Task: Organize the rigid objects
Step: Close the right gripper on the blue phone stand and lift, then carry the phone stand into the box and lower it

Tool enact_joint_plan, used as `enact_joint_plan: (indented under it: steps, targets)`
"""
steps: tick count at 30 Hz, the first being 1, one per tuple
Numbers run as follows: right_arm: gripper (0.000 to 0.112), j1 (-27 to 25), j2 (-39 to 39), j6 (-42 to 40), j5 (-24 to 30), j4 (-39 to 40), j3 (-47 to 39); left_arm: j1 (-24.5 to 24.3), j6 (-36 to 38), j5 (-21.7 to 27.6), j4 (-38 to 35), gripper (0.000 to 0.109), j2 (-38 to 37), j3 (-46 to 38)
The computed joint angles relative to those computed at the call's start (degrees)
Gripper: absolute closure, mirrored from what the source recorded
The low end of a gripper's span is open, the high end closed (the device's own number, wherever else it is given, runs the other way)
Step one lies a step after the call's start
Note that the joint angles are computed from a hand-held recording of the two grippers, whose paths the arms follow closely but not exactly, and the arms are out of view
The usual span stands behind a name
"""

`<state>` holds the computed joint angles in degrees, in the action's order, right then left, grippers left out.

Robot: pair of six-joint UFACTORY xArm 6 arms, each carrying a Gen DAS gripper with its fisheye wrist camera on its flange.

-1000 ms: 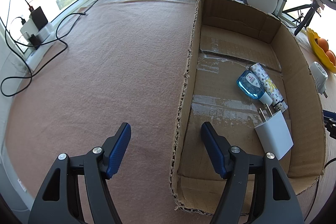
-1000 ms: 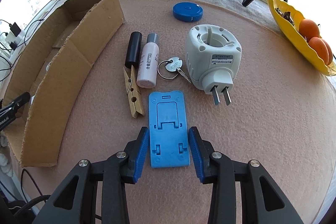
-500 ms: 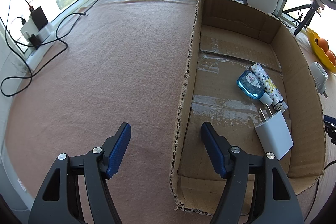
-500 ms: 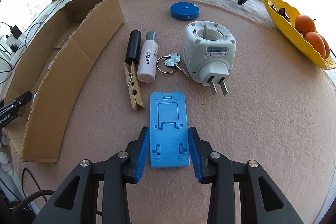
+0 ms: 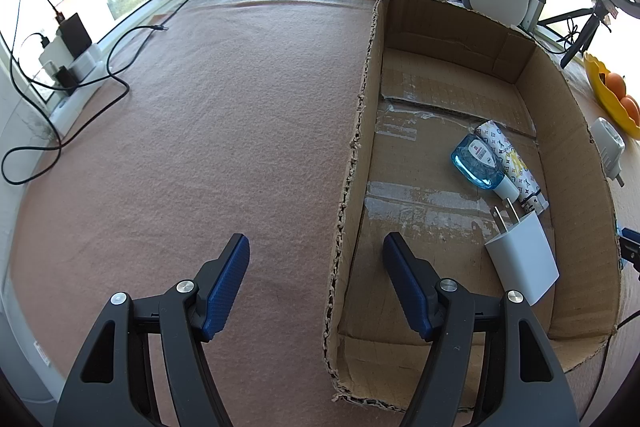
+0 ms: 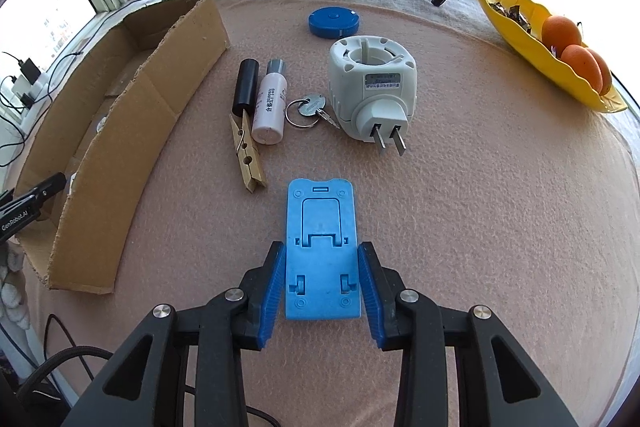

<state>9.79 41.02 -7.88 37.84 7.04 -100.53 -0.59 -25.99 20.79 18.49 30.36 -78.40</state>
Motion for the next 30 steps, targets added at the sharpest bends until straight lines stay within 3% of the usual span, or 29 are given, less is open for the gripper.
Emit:
enact_joint_plan:
  steps: [18, 30]
  targets:
    - [0.080, 1.91, -3.68, -2.48, -3.65, 1.71, 1.89, 0.03, -0.04, -0.14, 0.09, 0.038, 0.03, 0.03]
    - [0.080, 5.97, -2.75, -7.71, -2.60, 6.97, -4.20, 0.04, 0.04, -0.15, -0.11, 0.038, -0.02, 0.05]
